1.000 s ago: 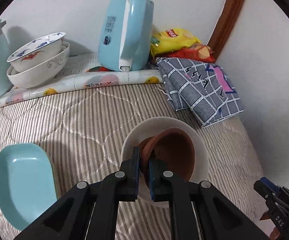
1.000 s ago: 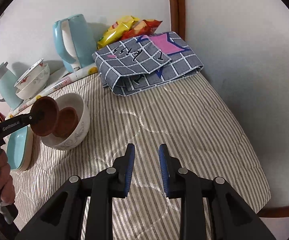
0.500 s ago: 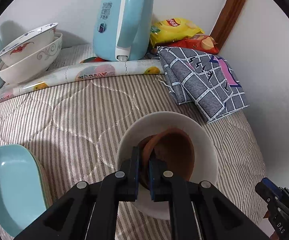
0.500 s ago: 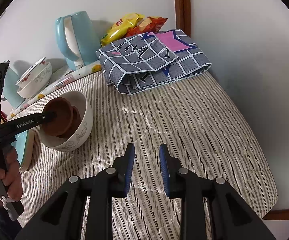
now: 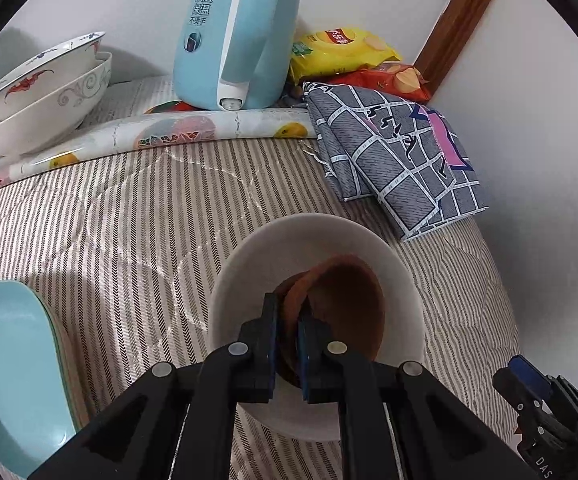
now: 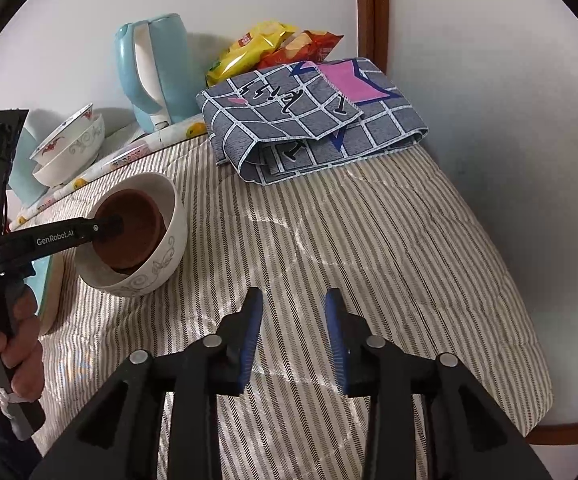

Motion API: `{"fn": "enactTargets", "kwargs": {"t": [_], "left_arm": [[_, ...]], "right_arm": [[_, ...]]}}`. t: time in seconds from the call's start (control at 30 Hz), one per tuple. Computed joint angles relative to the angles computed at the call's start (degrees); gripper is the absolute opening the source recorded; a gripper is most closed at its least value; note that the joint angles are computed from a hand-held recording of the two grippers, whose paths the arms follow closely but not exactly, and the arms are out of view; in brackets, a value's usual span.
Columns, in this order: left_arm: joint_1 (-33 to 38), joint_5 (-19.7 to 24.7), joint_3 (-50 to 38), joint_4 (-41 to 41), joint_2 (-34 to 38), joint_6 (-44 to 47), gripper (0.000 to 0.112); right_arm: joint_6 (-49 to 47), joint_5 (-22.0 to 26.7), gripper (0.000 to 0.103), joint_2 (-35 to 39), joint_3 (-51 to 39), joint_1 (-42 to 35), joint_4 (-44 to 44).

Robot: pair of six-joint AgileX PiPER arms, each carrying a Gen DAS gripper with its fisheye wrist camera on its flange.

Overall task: Organize plates and bowls
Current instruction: 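Lower the left tool's clay bowl into the white bowl and open, then grasp the white bowl rim with the left tool while the right tool grasps it too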

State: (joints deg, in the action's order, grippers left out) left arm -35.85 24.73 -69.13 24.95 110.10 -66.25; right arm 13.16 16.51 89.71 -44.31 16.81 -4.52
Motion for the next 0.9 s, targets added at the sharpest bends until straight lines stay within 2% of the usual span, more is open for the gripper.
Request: {"fn": "enactTargets", "kwargs": {"t": [0.27, 0.4, 0.57, 0.73, 0.83, 0.9], "left_arm": [[0.01, 1.02, -0.07, -2.05, -0.70, 2.82, 0.013], [-0.84, 2.89, 0.26, 1.11, -2.24, -0.03, 0.014], [-1.91, 5.27, 1.09, 5.01, -4.93, -3.43, 0.016], [-2.33, 8.41, 2.28, 7.03, -7.16, -5.86, 0.020], [-1.90, 9.15, 3.60, 6.35, -8.14, -6.12, 0.021], [-1.58, 8.78, 4.79, 6.24, -8.74, -6.75, 0.022]], "right_arm": [[-0.41, 0.34, 0.033, -0.29, -0.33, 1.29, 0.78], [0.13, 0.80, 0.033, -0.40, -1.08, 2.31, 0.51], [-5.23, 1.30, 0.033, -0.32, -3.31, 2.78, 6.22], [-16.33, 2.82, 0.033, 1.59, -7.45, 3.18, 17.54], [-13.45, 4.92, 0.033, 3.64, -10.64, 5.07, 14.72], [-15.40, 4.68, 0.033, 4.66, -11.57, 5.99, 16.13]]}}
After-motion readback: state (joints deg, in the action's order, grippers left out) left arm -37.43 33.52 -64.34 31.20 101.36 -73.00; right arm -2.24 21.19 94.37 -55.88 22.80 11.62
